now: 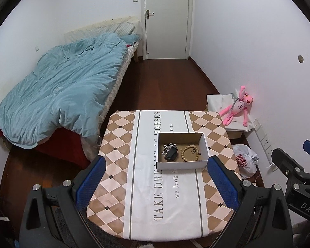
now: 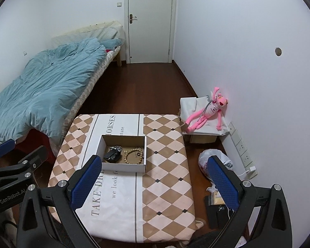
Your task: Organize jewelry
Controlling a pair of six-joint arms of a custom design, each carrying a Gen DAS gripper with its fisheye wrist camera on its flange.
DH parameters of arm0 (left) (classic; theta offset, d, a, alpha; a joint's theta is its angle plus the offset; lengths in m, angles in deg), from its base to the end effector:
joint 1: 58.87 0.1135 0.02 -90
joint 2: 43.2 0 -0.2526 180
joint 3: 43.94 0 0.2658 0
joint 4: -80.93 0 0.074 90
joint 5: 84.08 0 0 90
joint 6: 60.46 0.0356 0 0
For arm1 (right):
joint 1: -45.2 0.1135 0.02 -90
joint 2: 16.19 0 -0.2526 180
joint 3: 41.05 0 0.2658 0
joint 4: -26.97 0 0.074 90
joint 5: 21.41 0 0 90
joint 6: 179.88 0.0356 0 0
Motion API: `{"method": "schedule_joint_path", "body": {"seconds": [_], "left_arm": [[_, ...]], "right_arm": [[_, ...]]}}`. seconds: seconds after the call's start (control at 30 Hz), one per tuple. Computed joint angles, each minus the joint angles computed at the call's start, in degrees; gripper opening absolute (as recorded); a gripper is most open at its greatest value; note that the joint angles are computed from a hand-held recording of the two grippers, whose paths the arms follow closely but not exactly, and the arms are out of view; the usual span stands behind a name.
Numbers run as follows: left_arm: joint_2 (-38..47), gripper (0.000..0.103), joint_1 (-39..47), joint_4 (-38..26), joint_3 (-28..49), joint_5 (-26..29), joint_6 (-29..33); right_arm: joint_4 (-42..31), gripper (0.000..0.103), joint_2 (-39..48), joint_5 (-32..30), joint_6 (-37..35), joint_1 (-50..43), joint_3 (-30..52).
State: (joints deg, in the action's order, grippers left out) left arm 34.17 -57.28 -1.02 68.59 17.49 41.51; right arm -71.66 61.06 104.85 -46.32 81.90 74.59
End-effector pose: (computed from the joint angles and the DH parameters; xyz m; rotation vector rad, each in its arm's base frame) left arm 0.2567 0.0000 0.4337 0.3088 2.3495 -0.1275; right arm 0.1918 0.1167 0.4358 0.3439 2.3285 -0.1855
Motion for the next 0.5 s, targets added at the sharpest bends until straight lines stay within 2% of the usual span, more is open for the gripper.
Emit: {"method": "schedule_joint_path", "body": {"seconds": [0.17, 0.3, 0.5], "left_arm": [[0.3, 0.100, -0.8, -2.1, 1.3, -0.5, -0.2], [4.5, 0.100, -2.6, -4.7, 6.2, -1.7, -1.5], [10.2, 0.100, -4.9, -5.3, 11.1, -4.0, -2.8]], "right_arm": [[0.2, 0.103, 0.2, -1.4, -0.8, -1.6, -0.1], [1.4, 0.103, 1.5, -3.1, -3.0, -4.4, 0.4], [4.2, 0.103, 4.0, -6.2, -6.9, -9.5, 1.3]]}}
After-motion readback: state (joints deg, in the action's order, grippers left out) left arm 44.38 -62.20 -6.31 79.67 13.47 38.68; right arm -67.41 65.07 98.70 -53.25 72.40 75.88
